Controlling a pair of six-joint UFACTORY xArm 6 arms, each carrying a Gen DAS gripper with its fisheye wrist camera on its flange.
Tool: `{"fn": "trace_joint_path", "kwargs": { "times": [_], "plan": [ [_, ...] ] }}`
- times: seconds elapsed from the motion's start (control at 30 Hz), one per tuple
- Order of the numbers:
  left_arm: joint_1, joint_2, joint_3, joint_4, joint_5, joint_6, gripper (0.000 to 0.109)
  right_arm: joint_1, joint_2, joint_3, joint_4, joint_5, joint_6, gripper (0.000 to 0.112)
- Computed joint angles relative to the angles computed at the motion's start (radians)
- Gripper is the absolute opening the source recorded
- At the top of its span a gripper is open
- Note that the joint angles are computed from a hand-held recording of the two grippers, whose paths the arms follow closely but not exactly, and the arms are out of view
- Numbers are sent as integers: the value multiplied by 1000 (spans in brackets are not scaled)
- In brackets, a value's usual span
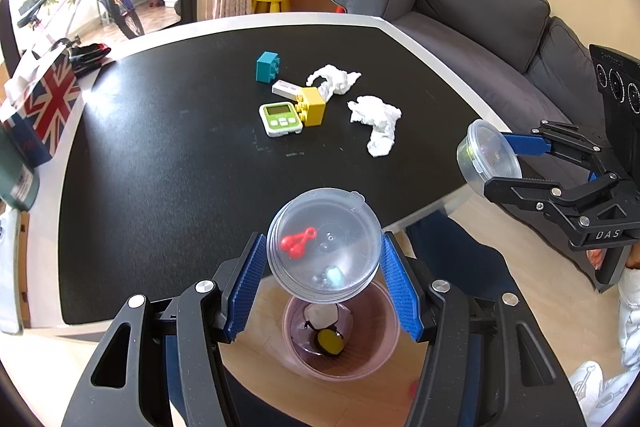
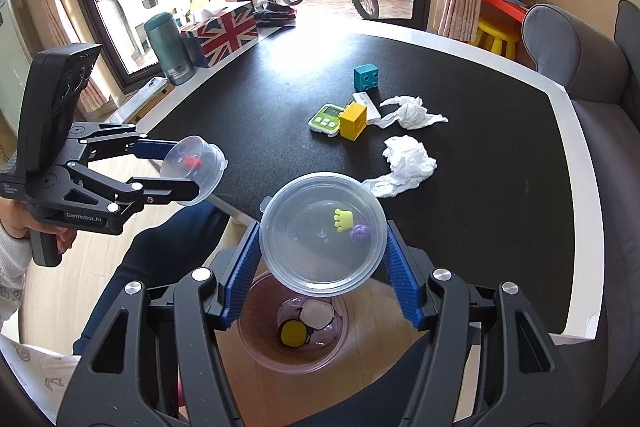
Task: Collect trash
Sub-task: 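Carry both containers over the pink bin and open the right gripper to drop its container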
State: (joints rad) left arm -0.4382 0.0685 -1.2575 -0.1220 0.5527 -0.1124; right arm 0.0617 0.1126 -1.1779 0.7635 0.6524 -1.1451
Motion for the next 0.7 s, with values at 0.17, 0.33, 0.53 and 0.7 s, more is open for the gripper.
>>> {"fn": "trace_joint_path", "kwargs": {
  "times": [0.17,0.33,0.53,0.7],
  "plan": [
    [-18,-28,39,-7,-6,2,57,-6,-26,50,7,13,-14,60],
    [-31,-56,89,-29,-19,-2,57,-5,-43,95,19,25,-27,60],
    [-36,-97,149,-46,-30,-15,57,-8,-55,133,18,51,-39,60],
    [-31,-114,167,-44,-29,-21,57,-5,-60,137,26,80,-55,60]
  ]
}}
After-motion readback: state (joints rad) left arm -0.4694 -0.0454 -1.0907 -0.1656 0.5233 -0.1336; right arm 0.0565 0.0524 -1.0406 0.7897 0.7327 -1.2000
